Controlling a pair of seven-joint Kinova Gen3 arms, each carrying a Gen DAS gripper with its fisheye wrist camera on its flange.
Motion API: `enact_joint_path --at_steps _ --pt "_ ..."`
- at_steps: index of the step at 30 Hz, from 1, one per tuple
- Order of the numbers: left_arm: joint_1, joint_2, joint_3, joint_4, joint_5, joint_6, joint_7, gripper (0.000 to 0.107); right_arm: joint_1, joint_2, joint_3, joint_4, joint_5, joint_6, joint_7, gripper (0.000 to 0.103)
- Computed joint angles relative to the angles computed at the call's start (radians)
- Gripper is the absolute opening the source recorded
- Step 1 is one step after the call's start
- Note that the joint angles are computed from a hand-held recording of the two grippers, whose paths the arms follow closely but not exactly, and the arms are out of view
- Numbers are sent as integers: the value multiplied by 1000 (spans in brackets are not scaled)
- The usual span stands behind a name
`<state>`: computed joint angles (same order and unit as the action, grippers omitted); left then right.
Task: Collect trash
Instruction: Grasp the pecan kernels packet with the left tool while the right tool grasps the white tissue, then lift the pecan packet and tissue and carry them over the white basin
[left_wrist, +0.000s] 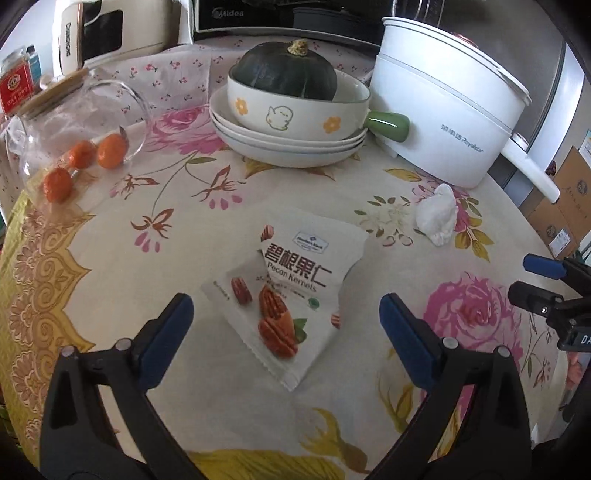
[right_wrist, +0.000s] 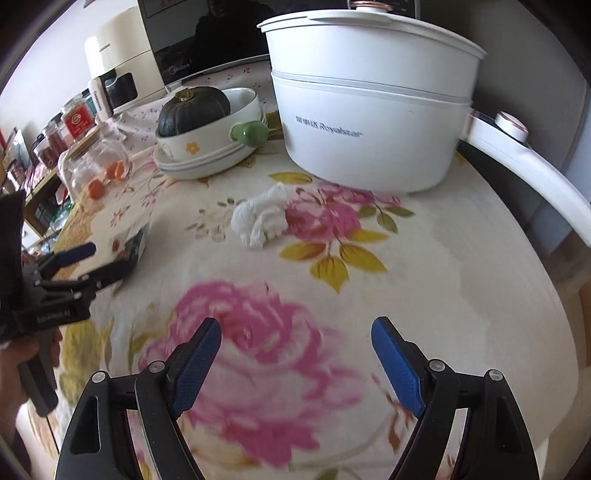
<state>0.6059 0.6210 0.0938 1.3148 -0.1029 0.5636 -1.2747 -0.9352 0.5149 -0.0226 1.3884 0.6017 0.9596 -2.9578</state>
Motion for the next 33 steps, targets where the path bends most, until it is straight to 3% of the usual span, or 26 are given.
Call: enact_joint_path --at_steps 3,8,13,17,21,23,24,33 --pt "-60 23 60 -6 59 -19 -53 95 25 53 3 -63 -9 -7 43 85" --pt "-38 22 39 6 60 -51 -78 93 32 130 33 -161 -29 2 95 85" --pt "11 25 -12 -2 4 -41 -71 76 38 194 68 -254 -48 18 131 85" --pt "-37 11 29 34 34 -80 -98 70 24 236 99 -302 -50 32 117 84" --pt "-102 -4 89 74 95 -115 -155 60 -8 265 125 -333 -25 63 103 71" --pt "-129 -10 115 92 130 -127 -182 59 -16 265 127 -335 -15 68 105 47" --pt "-144 -13 128 101 150 -133 -193 58 -15 264 123 -340 -18 74 111 42" --pt "-261 -49 246 181 318 -149 -331 47 -65 217 118 -295 7 116 75 36"
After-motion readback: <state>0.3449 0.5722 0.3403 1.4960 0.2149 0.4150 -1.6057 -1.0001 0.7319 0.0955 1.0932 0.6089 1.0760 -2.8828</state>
